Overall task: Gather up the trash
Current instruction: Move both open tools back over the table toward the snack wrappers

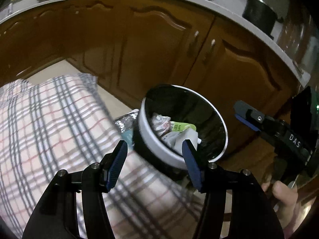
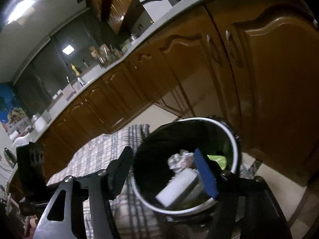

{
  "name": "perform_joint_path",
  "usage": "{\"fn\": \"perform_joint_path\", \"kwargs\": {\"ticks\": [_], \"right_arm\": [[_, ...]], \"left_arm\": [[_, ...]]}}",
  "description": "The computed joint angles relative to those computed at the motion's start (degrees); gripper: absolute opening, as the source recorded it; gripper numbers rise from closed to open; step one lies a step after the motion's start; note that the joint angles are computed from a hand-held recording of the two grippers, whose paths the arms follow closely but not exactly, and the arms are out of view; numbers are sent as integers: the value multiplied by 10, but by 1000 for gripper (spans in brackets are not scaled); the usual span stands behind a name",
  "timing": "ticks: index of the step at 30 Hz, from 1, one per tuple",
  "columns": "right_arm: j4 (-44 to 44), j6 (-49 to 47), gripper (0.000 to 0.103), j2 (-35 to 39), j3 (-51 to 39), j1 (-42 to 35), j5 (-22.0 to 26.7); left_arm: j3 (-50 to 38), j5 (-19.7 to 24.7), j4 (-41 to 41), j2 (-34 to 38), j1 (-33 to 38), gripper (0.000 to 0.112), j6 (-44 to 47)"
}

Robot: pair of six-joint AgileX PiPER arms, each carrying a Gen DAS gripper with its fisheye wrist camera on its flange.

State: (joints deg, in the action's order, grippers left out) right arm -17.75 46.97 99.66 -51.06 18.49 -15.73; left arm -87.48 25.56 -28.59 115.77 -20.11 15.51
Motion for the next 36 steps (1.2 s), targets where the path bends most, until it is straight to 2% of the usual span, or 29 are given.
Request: {"fn": "perform_joint_path", "kwargs": {"ticks": [6, 13, 16, 23, 32, 36], "right_arm": [[76, -46, 74, 6, 10, 60, -25], [112, -65, 74, 34, -13, 120, -24], [124, -68, 79, 43, -22, 141, -22], [204, -132, 82, 72, -47, 207, -22], [129, -63, 82, 132, -129, 263, 21], [3, 57, 82, 155, -168, 274, 45]], "left_arm": [[142, -59, -100, -80, 40, 57, 94], [252, -76, -243, -144, 105, 57, 232], [299, -86, -296, -174, 131, 57, 294], [379, -91, -377, -227, 203, 57, 397], [459, -71, -453, -277, 312, 57, 509], [485, -51, -472, -294, 371, 57, 548]]}}
